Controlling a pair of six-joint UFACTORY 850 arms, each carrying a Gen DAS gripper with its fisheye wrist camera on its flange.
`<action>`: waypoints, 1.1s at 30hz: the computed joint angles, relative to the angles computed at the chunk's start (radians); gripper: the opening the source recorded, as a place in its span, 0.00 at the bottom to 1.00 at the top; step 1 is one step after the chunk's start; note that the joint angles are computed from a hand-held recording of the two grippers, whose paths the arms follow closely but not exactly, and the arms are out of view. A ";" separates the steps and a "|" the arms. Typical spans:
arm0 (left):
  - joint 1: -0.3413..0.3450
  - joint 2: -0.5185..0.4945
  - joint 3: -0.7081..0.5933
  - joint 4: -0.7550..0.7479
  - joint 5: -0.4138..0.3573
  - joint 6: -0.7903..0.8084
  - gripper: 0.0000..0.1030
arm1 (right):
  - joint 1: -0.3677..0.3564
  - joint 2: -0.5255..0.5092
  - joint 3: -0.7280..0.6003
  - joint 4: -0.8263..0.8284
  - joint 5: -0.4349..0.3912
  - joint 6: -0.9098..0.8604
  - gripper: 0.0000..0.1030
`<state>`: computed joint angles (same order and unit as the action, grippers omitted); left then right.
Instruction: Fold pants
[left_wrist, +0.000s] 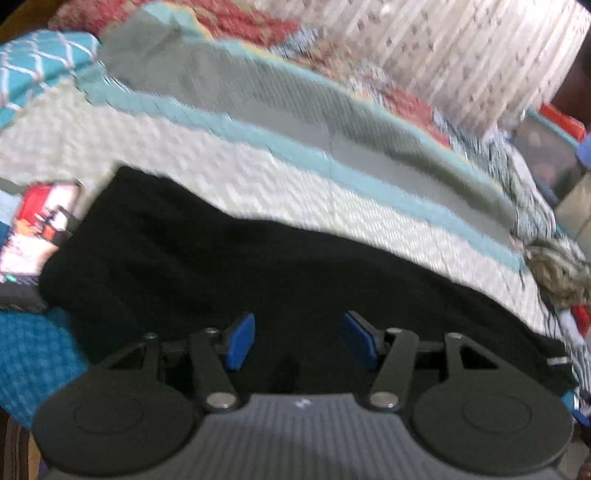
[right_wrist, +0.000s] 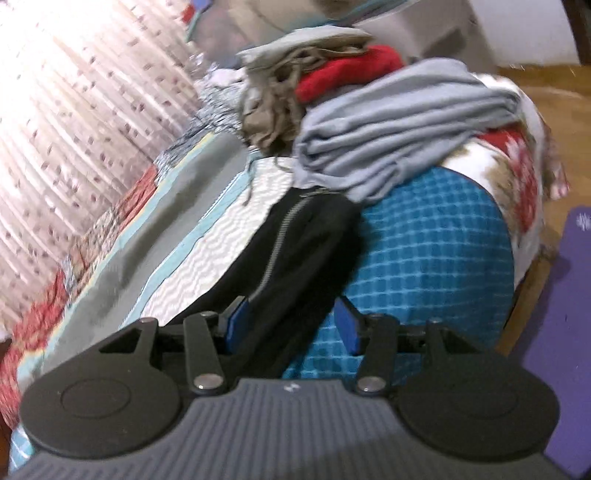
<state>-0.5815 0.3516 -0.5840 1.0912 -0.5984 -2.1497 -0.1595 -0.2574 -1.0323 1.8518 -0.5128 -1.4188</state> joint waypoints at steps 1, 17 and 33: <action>0.007 -0.025 -0.014 -0.033 0.023 0.035 0.53 | -0.002 -0.009 -0.004 0.010 -0.004 -0.001 0.53; 0.045 -0.116 -0.088 -0.311 0.026 0.332 0.53 | -0.026 -0.185 -0.176 -0.085 -0.132 0.225 0.16; 0.117 -0.097 -0.090 0.259 0.381 -0.180 0.79 | 0.273 0.046 -0.079 -0.259 -0.198 -0.246 0.14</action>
<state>-0.4644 0.2544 -0.6740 1.3498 -0.2176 -2.3295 0.1133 -0.2112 -1.1110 1.5928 -0.7104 -1.6647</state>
